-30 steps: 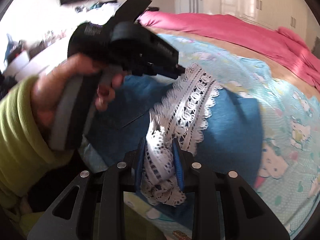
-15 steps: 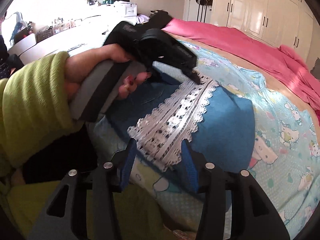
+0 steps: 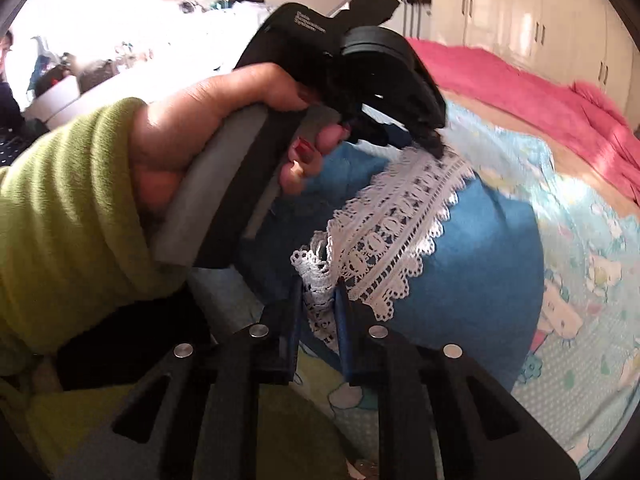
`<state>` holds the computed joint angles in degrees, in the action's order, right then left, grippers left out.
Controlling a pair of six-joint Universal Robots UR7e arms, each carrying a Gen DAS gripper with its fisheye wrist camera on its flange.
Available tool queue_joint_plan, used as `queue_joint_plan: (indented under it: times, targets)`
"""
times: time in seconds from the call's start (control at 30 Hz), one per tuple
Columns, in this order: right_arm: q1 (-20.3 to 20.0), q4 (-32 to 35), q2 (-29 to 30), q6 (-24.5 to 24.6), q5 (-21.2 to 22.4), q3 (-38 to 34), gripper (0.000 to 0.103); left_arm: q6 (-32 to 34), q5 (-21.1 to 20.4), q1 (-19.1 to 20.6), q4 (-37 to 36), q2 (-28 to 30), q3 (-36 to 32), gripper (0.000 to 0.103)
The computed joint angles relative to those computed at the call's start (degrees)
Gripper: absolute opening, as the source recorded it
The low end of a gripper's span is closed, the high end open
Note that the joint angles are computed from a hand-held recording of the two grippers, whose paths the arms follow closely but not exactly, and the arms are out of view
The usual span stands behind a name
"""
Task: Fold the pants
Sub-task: 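Lift the lace edge with the right gripper and fold it over while the left gripper holds the denim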
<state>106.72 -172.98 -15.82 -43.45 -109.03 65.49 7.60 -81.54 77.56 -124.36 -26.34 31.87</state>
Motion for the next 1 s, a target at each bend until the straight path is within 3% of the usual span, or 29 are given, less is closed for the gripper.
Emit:
queue_joint_plan:
  times: [0.13, 0.3, 0.4, 0.47, 0.53, 0.6, 0.8, 1.0]
  targets:
    - [0.54, 1.03, 1.62, -1.68, -0.25, -2.33, 0.015, 2.51, 2.92, -0.31, -2.42, -0.69, 1.30, 0.010]
    - [0.83, 7.63, 4.84, -0.95, -3.04, -7.67, 0.019, -1.50, 5.40, 1.33, 3.41, 2.50, -4.23, 0.013]
    - [0.67, 7.74, 4.26, -0.73, -1.50, -6.91, 0.022, -0.83, 4.08, 1.72, 2.93, 2.28, -3.80, 0.015]
    - [-0.12, 8.99, 1.52, 2.17, 2.88, -4.48, 0.026, -0.82, 3.81, 1.63, 2.62, 1.65, -3.15, 0.018]
    - [-0.92, 7.96, -0.96, 4.29, 5.87, -2.00, 0.036, -0.45, 3.67, 1.70, 1.16, -0.29, -0.39, 0.020]
    - [-1.48, 5.24, -2.76, 5.62, 6.13, 0.00, 0.039, -0.20, 4.37, 1.48, -0.79, -2.44, 3.09, 0.020]
    - [-3.14, 0.34, -5.10, 9.22, 1.49, 1.99, 0.039, 4.97, 8.59, -0.30, -9.59, -11.16, 18.21, 0.020]
    - [-4.50, 0.58, -5.26, 9.06, 1.35, 1.71, 0.039, 12.49, 10.80, -2.58, -12.96, -17.45, 31.50, 0.018]
